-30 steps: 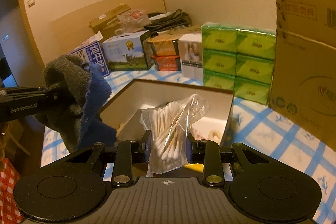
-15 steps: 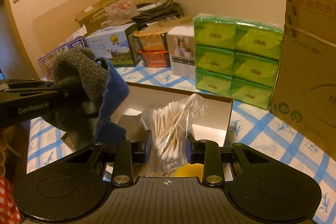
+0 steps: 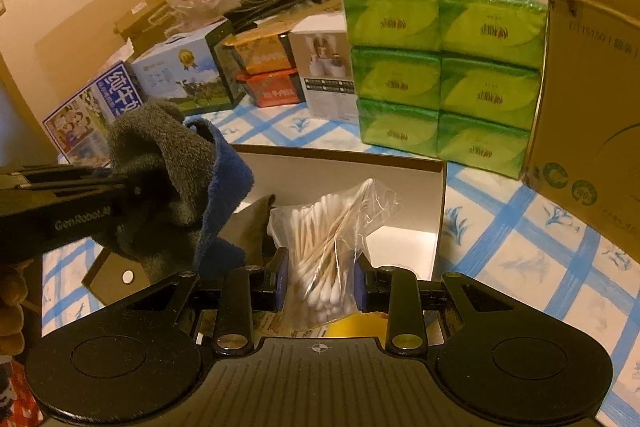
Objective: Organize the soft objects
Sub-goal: 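Carry the cloth with the left tool while the right tool carries the swab bag to the box, then open both tools over the brown box, dropping the cloth and swab bag inside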
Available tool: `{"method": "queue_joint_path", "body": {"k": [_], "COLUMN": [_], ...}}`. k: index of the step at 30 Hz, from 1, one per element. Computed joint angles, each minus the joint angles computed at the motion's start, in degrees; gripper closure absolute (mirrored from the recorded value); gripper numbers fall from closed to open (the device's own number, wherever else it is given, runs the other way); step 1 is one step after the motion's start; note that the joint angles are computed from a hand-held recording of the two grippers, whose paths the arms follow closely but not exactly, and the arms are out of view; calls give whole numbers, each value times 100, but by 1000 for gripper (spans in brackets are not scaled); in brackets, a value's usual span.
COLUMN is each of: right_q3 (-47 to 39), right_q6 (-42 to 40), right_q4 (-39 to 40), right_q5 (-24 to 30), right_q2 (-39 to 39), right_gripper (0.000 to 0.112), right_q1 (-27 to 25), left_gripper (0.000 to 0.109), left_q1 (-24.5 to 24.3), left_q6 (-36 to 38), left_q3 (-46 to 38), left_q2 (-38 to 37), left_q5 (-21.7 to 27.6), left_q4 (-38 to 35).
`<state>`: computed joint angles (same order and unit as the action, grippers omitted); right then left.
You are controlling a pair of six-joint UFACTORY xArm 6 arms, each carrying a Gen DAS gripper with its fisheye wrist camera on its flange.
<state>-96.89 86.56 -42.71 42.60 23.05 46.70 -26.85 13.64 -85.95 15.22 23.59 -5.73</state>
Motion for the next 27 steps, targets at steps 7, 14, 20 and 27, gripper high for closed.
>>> {"method": "queue_joint_path", "body": {"k": [7, 14, 20, 27], "right_q3": [-93, -57, -47, -307], "right_q6": [-55, -61, -125, -243], "right_q4": [95, 124, 173, 205], "right_q5": [7, -10, -31, 12], "right_q2": [127, 149, 172, 387], "right_gripper": [80, 80, 80, 80], "right_q1": [-65, -89, -100, -115], "left_gripper": [80, 62, 62, 62], "left_q1": [4, 131, 236, 287], "left_q6": [-73, -254, -205, -53], "left_q3": [-343, -427, -345, -272], "left_q2": [386, 485, 467, 432], "left_q5": [70, 178, 238, 290], "left_q4": [319, 537, 521, 340]}}
